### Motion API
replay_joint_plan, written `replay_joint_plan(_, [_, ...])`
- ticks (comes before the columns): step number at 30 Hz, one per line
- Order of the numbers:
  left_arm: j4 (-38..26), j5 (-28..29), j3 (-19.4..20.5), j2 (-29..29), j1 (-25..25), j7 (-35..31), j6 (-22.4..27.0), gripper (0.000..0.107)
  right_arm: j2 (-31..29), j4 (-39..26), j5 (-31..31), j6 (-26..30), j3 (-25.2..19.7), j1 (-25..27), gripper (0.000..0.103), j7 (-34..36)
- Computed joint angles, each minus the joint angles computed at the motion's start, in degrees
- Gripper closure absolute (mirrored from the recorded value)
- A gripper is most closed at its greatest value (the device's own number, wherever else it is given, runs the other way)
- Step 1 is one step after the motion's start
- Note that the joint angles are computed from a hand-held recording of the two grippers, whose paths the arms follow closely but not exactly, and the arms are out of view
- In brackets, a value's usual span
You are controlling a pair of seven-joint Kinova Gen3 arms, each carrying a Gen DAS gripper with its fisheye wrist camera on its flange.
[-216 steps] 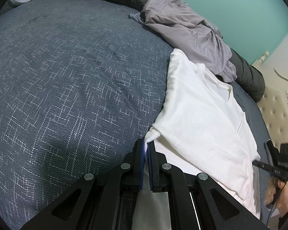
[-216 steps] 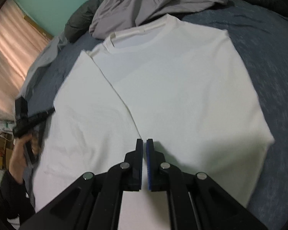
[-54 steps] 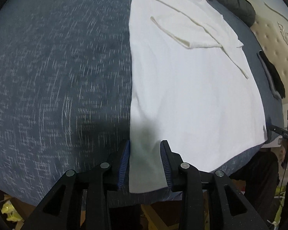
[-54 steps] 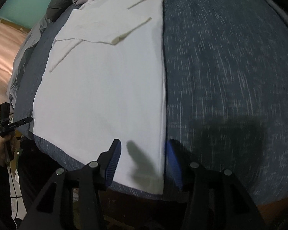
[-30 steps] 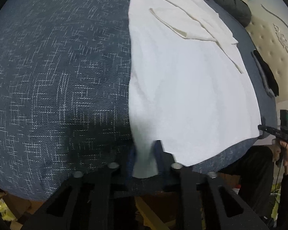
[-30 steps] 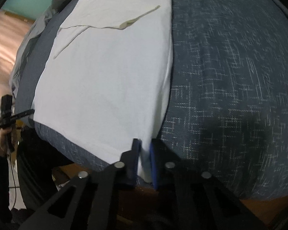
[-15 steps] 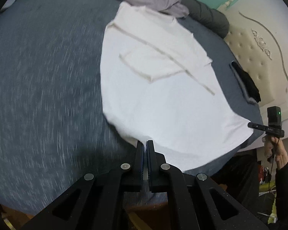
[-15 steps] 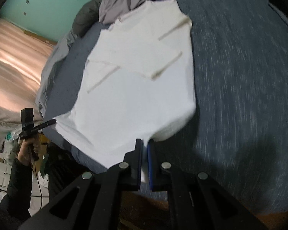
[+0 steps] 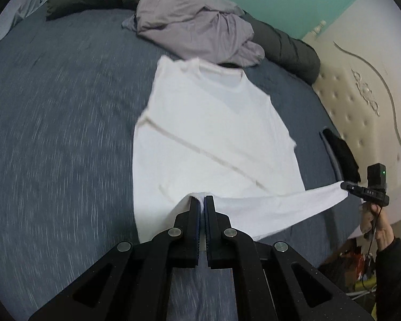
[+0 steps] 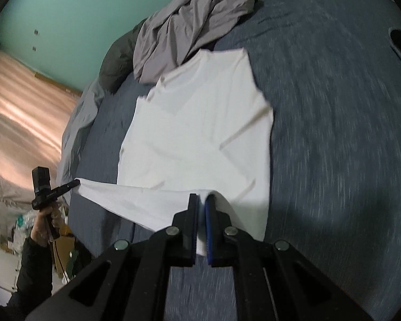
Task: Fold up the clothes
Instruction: 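Lift the hem with both tools and fold it over toward the collar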
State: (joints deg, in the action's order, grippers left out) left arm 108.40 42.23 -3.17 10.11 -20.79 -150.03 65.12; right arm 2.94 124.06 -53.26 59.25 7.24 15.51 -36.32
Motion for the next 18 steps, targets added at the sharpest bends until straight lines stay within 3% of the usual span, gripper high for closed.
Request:
replay_joint_plan(8, [-15.1,-0.4,4.9,11.5,4.3,11.3,-3.6,0.105,10.8,-14.1,-1.3,-4.6,-4.2,-1.8,0.099,-5.8])
replay_joint_plan(18, [-36.1,-5.4,9.8,26.0,5.9,25.0,-4.0,0.105,23.5,-32.0,5.4,-11.0,-9.7,-3.3,0.099,-17.2])
